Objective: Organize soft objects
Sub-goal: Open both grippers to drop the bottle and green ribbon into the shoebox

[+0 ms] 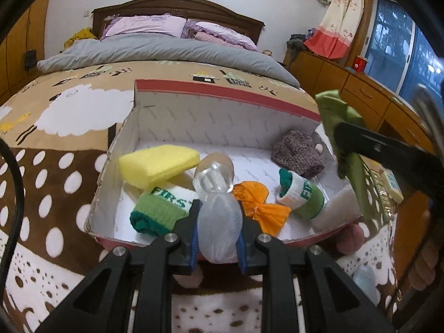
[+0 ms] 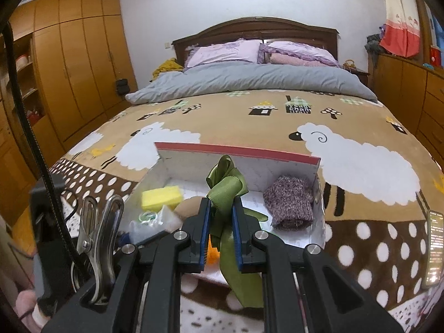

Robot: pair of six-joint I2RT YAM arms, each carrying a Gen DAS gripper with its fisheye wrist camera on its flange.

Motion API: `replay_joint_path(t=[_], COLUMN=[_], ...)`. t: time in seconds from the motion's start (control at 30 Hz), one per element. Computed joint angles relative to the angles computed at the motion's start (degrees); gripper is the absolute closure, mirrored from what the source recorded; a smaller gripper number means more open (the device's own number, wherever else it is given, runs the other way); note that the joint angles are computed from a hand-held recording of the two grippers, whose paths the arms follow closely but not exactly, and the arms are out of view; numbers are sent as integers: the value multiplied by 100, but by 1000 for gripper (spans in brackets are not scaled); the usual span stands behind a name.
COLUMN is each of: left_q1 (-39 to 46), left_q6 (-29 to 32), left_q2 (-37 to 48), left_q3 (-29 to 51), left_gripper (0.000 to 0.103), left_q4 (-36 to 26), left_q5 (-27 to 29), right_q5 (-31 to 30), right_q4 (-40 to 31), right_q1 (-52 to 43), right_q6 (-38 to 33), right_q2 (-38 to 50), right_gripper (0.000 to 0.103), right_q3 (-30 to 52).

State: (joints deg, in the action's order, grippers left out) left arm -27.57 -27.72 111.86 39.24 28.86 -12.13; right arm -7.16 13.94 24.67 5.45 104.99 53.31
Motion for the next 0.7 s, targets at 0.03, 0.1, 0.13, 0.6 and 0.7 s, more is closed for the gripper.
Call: replay_joint_path(t=[0.03, 0.1, 0.13, 0.6, 0.7], left_q1=[-8, -33, -45, 12, 12], left_q6=[0, 21, 32, 19, 19], left_q2=[6, 18, 19, 0, 0], left_q3=[-9, -13, -23, -121, -121], left_gripper=[81, 81, 81, 81, 81], left_q4=[11, 27, 42, 188, 188], left_q5=[-16, -67, -88, 27, 27], right_q5=[28, 99, 128, 271, 214], right_q4=[-24, -104, -160, -422, -477], right_q1=[-3, -13, -16, -121, -140], right_q6=[17, 64, 75, 139, 147], right_q2=[102, 322, 432, 1533, 1598], right_gripper=[87, 87, 87, 87, 87], right_q3=[104, 324, 431, 1190, 1246])
